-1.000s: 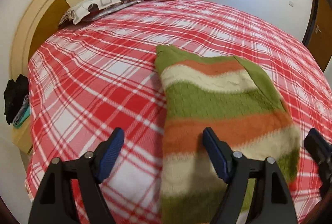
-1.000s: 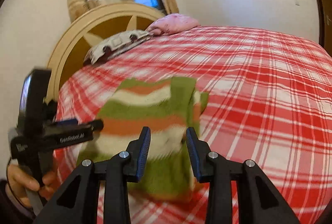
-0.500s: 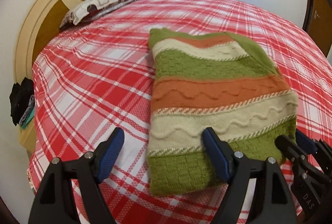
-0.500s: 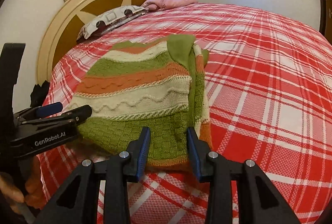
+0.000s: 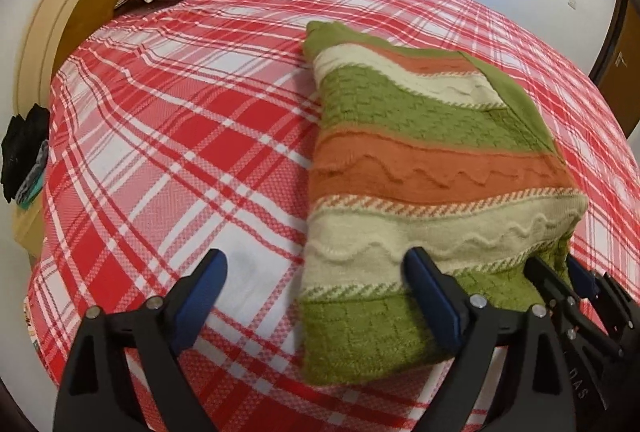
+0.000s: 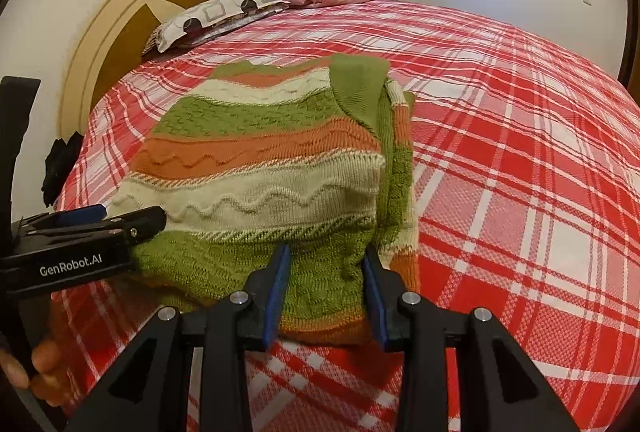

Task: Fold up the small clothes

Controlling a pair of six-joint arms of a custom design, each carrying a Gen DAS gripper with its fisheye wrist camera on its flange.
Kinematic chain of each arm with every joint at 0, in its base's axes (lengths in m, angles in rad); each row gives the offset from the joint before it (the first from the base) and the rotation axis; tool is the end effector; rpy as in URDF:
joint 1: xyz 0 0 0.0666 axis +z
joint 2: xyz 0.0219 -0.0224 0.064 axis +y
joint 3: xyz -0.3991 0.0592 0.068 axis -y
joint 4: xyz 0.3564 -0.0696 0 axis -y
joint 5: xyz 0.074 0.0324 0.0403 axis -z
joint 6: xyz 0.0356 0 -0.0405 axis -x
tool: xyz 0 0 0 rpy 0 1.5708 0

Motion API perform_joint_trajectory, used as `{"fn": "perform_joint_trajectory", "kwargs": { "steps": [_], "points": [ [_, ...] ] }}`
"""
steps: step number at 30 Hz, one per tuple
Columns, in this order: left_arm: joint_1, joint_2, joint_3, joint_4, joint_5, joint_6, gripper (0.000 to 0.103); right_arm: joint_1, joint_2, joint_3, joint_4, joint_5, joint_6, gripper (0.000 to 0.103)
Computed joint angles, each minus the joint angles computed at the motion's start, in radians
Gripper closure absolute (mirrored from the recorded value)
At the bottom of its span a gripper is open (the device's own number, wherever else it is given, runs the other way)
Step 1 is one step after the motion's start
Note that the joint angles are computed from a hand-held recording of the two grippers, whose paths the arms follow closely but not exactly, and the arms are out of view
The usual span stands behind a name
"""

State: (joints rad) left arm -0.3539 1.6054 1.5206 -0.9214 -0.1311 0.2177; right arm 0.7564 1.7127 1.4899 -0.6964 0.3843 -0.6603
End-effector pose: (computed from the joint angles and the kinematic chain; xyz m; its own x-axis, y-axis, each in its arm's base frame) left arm 0.4865 -0.1752 0.4045 -0.8338 0.0798 -0.5463 0.1003 0.9949 -0.0077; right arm 0.4153 0.3730 0.3521 -0.7456 0.0783 -0.6618 -0.0172 0.9905 0.1365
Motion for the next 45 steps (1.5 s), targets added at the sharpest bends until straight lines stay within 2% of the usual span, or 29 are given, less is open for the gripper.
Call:
{"fn": "perform_joint_trajectory", "kwargs": {
  "steps": [10, 15, 17, 19, 22, 26, 30, 31, 34, 36, 38, 40, 42, 43, 45],
  "points": [
    [0.013, -0.047, -0.057, 0.031, -0.002, -0.062, 0.009, 0.013, -0.012, -0.013, -0.003, 0.008, 0.008, 0.066],
    [0.052, -0.039, -0.030, -0.014, 0.102, -0.042, 0.009, 0.010, -0.034, -0.005, -0.035, -0.037, 0.031, 0.066],
    [0.064, -0.049, -0.027, -0.018, 0.124, -0.055, 0.009, 0.005, -0.065, -0.032, 0.007, -0.054, 0.026, 0.066],
    [0.077, -0.065, -0.026, -0.004, 0.092, -0.075, 0.010, -0.002, -0.112, -0.073, 0.087, -0.040, 0.019, 0.066],
    [0.097, -0.057, 0.008, 0.008, 0.049, -0.093, 0.010, -0.023, -0.139, -0.079, 0.145, -0.026, 0.028, 0.066],
    [0.103, -0.003, 0.100, 0.001, 0.061, -0.105, 0.010, -0.077, -0.108, -0.012, 0.116, -0.038, 0.060, 0.066],
    [0.081, 0.066, 0.200, 0.020, 0.084, -0.102, 0.010, -0.144, -0.057, 0.045, 0.102, -0.086, 0.034, 0.066],
    [0.076, 0.075, 0.209, 0.030, 0.078, -0.103, 0.010, -0.152, -0.036, 0.069, 0.080, -0.081, 0.033, 0.066],
    [0.044, 0.133, 0.264, 0.044, -0.003, -0.100, 0.010, -0.168, 0.042, 0.160, -0.008, -0.083, 0.056, 0.066],
    [0.033, 0.173, 0.301, 0.014, -0.014, -0.092, 0.011, -0.172, 0.094, 0.217, -0.082, -0.075, 0.045, 0.066],
    [0.029, 0.209, 0.335, -0.034, -0.014, -0.084, 0.011, -0.177, 0.127, 0.236, -0.120, -0.100, 0.024, 0.066],
    [0.024, 0.228, 0.336, -0.055, -0.010, -0.071, 0.010, -0.183, 0.128, 0.203, -0.078, -0.087, 0.001, 0.065],
    [0.020, 0.228, 0.324, -0.046, -0.015, -0.058, 0.009, -0.197, 0.127, 0.186, -0.056, -0.101, -0.034, 0.052],
    [0.017, 0.227, 0.325, -0.046, -0.025, -0.059, 0.009, -0.207, 0.123, 0.175, -0.044, -0.120, -0.054, 0.050],
    [0.008, 0.231, 0.340, -0.064, -0.050, -0.072, 0.009, -0.214, 0.113, 0.168, -0.043, -0.156, -0.077, 0.049]
  ]
}}
